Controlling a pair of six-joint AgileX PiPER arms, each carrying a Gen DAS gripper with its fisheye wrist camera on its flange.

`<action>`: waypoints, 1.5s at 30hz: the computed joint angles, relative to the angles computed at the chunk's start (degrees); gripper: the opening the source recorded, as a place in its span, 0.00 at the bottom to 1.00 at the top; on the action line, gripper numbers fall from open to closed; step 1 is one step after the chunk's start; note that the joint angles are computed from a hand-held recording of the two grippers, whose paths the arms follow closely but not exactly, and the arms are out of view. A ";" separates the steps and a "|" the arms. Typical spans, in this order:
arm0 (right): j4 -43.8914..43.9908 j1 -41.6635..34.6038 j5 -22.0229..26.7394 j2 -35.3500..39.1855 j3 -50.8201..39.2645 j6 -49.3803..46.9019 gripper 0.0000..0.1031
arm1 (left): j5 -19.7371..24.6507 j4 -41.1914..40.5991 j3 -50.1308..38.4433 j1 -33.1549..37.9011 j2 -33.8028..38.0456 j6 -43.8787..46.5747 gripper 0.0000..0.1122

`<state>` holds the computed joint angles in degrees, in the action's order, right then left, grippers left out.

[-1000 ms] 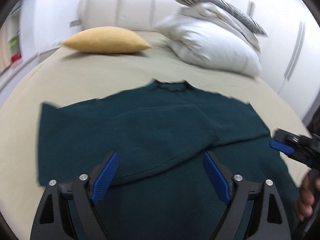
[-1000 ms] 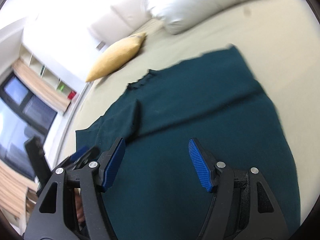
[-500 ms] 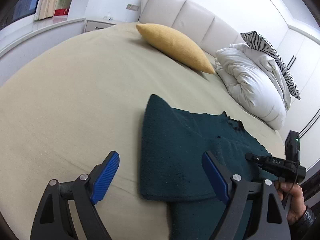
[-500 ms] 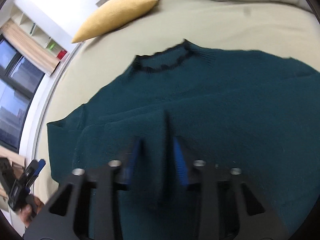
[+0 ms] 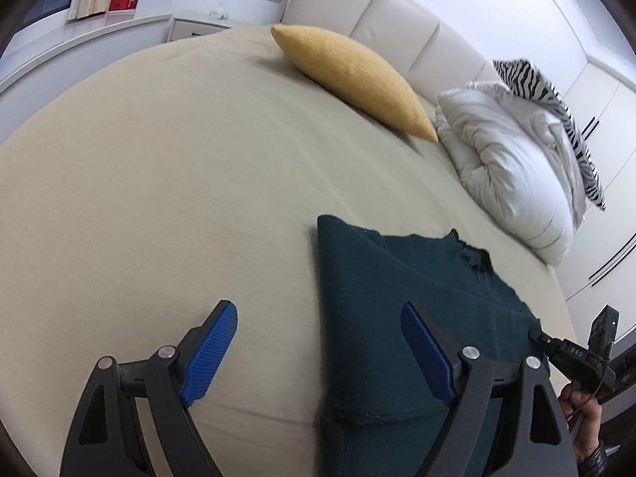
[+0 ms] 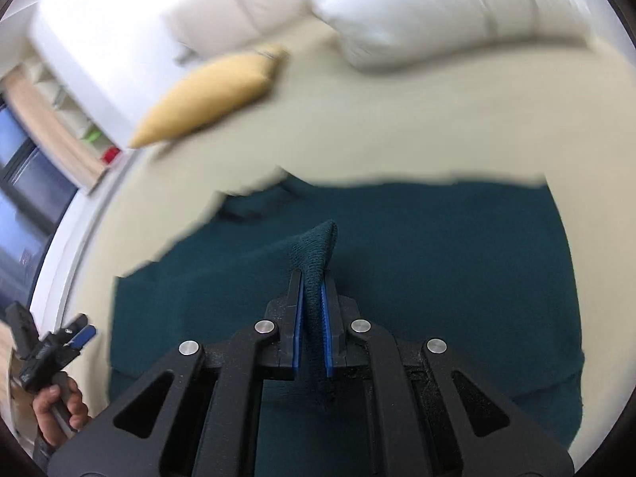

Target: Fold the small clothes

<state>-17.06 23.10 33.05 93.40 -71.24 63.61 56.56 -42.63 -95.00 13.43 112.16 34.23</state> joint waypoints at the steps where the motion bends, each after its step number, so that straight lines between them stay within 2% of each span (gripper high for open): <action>1: 1.84 -0.75 -1.04 -0.70 1.98 -1.05 0.06 | 0.01 0.97 -1.11 -0.69 0.82 -0.88 0.73; 4: 0.23 -0.46 -4.64 -1.78 5.19 0.35 0.07 | 0.76 4.28 -6.61 -2.64 4.55 -5.29 0.70; 8: 1.03 -0.82 -5.90 -2.05 5.52 -1.58 0.07 | 4.57 8.80 -17.03 -5.22 10.39 -9.60 0.70; 11: 2.47 -1.25 -7.05 -2.75 6.86 -3.54 0.07 | 6.84 13.01 -23.95 -7.11 14.62 -11.92 0.63; 12: 3.75 -1.34 -7.61 -2.69 7.14 -4.85 0.07 | 6.92 13.90 -24.89 -7.40 15.05 -12.10 0.54; 13: 4.79 -1.10 -7.69 -2.46 7.01 -6.26 0.07 | 6.85 14.63 -25.32 -7.68 15.22 -11.83 0.41; 14: 4.18 -0.45 -7.26 -0.93 5.51 -6.04 0.07 | 7.73 14.87 -26.27 -7.77 15.66 -11.23 0.33; 15: 3.87 -0.03 -6.54 -0.56 4.91 -6.45 0.07 | 8.77 14.58 -27.22 -7.65 16.14 -10.70 0.19; 18: 2.00 1.14 -4.33 0.66 2.63 -6.35 0.07 | 7.57 15.05 -25.87 -7.47 15.26 -9.07 0.08; 19: 1.74 1.35 -3.68 0.84 2.00 -6.32 0.07 | 7.42 14.62 -25.67 -7.19 15.04 -8.20 0.07; 27: -2.01 3.38 0.63 0.46 -2.61 -3.16 0.07 | 8.64 13.69 -29.56 -5.83 16.99 -5.18 0.07; 29: -1.95 2.90 1.84 1.35 -3.33 -3.31 0.07 | 6.51 14.72 -27.76 -6.41 17.26 -4.19 0.07; 31: 2.63 0.52 2.99 4.45 -3.87 -7.04 0.06 | 4.29 13.72 -25.21 -6.34 16.64 -2.99 0.07; 32: 4.79 -0.54 1.80 5.06 -2.72 -8.23 0.06 | 4.10 13.33 -24.85 -6.26 16.42 -3.05 0.07; 33: 8.71 -2.09 -1.69 4.53 -0.11 -9.98 0.06 | 4.55 12.87 -25.18 -6.05 16.48 -3.18 0.09; 34: 11.06 -3.00 -4.92 3.47 2.29 -10.63 0.06 | 5.16 12.82 -25.55 -5.90 16.50 -3.57 0.13; 35: 12.28 -3.26 -6.30 2.56 3.47 -10.91 0.06 | 6.28 12.62 -26.23 -5.53 16.51 -4.20 0.14; 36: 11.76 -2.93 -6.18 2.22 3.49 -10.52 0.06 | 6.49 12.30 -25.37 -5.01 15.57 -4.60 0.20; 39: 9.94 -1.80 -4.65 1.43 2.72 -10.03 0.07 | 4.50 9.31 -15.69 -2.79 8.79 -2.69 0.56; 42: 10.37 -1.66 -5.03 -0.01 3.30 -10.15 0.07 | 3.77 7.57 -5.12 -0.82 1.93 1.76 0.57; 45: 9.70 -0.99 -4.96 -1.02 3.77 -9.57 0.07 | 1.76 10.49 2.26 -1.35 -2.08 3.41 0.55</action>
